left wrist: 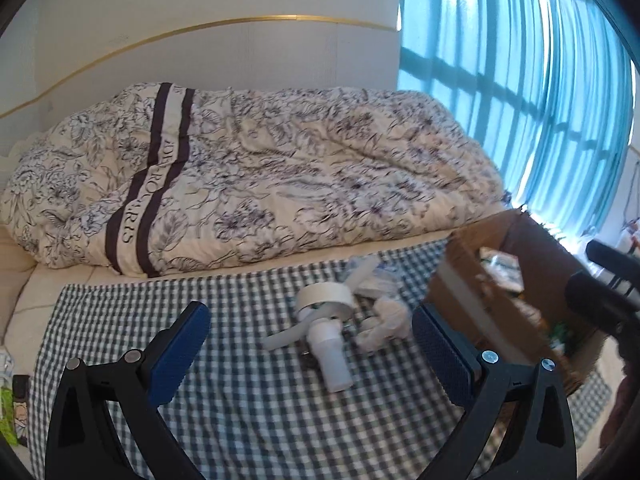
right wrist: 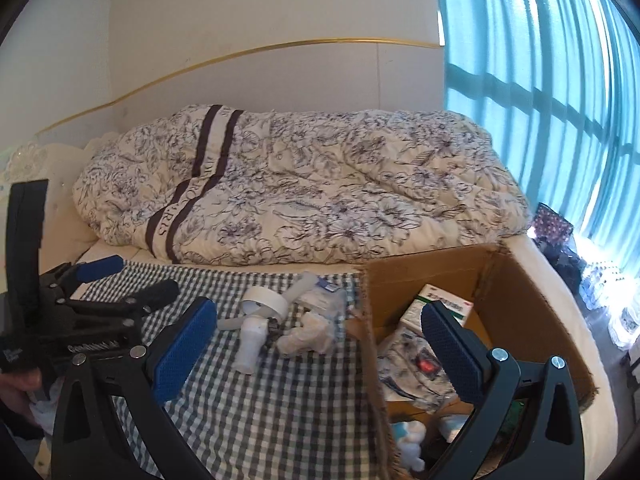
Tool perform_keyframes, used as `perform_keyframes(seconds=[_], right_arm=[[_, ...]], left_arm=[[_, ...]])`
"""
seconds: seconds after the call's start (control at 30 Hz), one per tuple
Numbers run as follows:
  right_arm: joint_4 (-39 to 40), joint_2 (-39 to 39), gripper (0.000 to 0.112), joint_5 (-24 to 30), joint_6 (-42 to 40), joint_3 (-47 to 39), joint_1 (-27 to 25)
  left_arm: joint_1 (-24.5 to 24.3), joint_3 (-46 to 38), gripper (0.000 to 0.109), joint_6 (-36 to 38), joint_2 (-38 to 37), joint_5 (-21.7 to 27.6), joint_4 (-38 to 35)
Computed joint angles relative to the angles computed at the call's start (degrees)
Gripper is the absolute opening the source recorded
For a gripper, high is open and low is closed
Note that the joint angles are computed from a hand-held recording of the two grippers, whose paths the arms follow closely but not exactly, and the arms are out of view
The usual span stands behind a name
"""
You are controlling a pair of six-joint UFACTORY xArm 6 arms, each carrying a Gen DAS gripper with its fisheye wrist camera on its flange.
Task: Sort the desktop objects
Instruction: 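Move both tools back toward the hair dryer and lace cloth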
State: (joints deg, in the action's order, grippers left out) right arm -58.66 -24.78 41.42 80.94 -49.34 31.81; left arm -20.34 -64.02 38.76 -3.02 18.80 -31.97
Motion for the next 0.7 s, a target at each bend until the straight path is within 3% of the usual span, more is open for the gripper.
perform_keyframes(seconds=[0.3,0.53,0.7], right_arm=[[-0.35,7.08,0.103,-6.19,1.50,-2.48,-1.94],[0.99,11.86,0.103,-10.37,0.03,-4.33,-3.76],[0.95,14.53,0.103,-12.97,-0.33,-5.10,-4.67]], left_arm=[[1.08,0.25,0.103,-0.61,4.24,-1.89,3.80],[2.56,-1.73,0.103,5.79,8.00,1.76,-2.94],[2.61,-2.47,0.103,5.89,10.50,2.48,-1.98]])
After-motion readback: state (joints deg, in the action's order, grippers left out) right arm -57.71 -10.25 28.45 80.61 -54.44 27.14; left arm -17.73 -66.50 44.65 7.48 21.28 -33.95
